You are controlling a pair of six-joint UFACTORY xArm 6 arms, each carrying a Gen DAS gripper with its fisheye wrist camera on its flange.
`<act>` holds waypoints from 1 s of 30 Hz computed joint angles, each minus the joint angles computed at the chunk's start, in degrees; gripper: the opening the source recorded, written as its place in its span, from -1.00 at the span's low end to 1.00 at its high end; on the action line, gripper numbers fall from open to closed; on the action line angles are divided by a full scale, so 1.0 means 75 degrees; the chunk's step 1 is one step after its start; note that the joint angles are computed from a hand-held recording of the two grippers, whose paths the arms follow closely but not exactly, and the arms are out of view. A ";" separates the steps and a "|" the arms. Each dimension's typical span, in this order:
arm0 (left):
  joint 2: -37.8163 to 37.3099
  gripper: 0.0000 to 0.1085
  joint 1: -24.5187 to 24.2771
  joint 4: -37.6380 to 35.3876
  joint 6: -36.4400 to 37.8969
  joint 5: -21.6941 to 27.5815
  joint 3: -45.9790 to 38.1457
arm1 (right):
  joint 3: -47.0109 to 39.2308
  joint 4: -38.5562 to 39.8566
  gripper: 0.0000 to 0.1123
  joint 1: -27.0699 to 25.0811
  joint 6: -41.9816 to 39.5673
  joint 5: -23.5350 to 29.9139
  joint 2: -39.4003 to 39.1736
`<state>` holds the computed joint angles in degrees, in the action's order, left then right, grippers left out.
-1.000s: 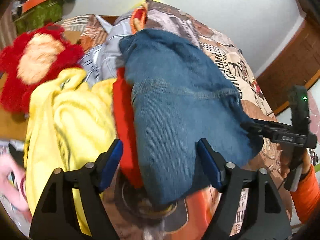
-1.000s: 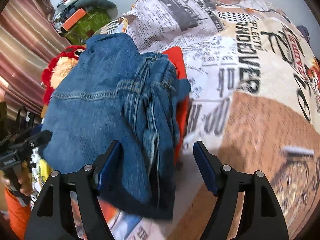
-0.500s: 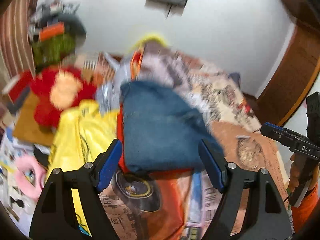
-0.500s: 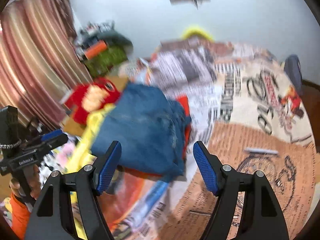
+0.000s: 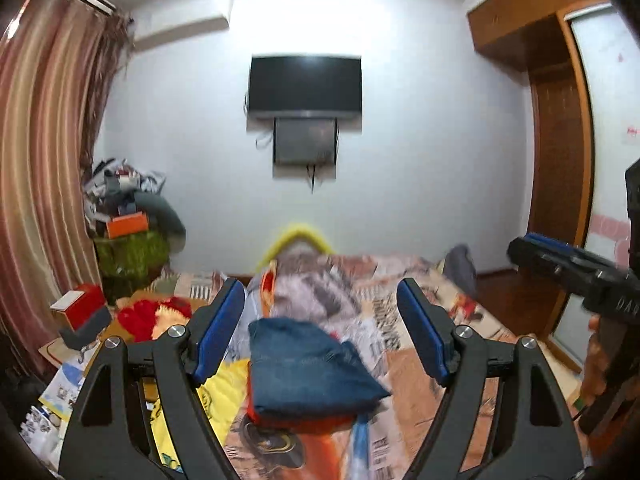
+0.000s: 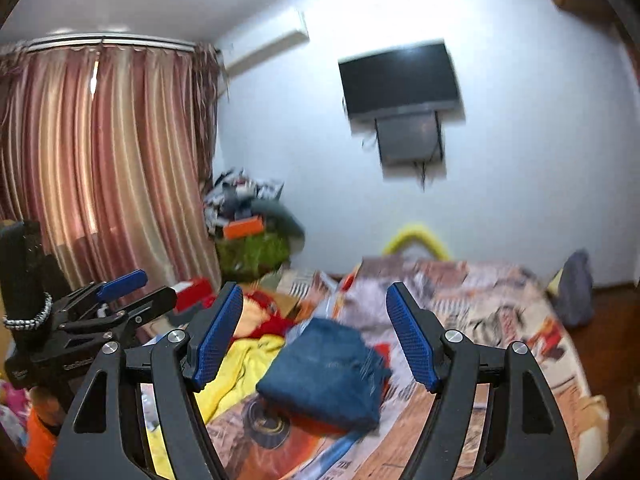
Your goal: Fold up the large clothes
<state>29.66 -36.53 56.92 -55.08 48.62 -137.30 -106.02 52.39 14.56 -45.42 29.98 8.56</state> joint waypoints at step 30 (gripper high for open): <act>-0.1474 0.89 -0.0914 0.1892 -0.2461 0.1058 0.2574 | 0.2395 -0.0898 0.81 0.0475 0.0225 -0.1790 -0.1434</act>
<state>18.60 -43.39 71.11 -73.54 56.55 -117.99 -88.06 45.66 18.12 -43.73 16.55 -2.20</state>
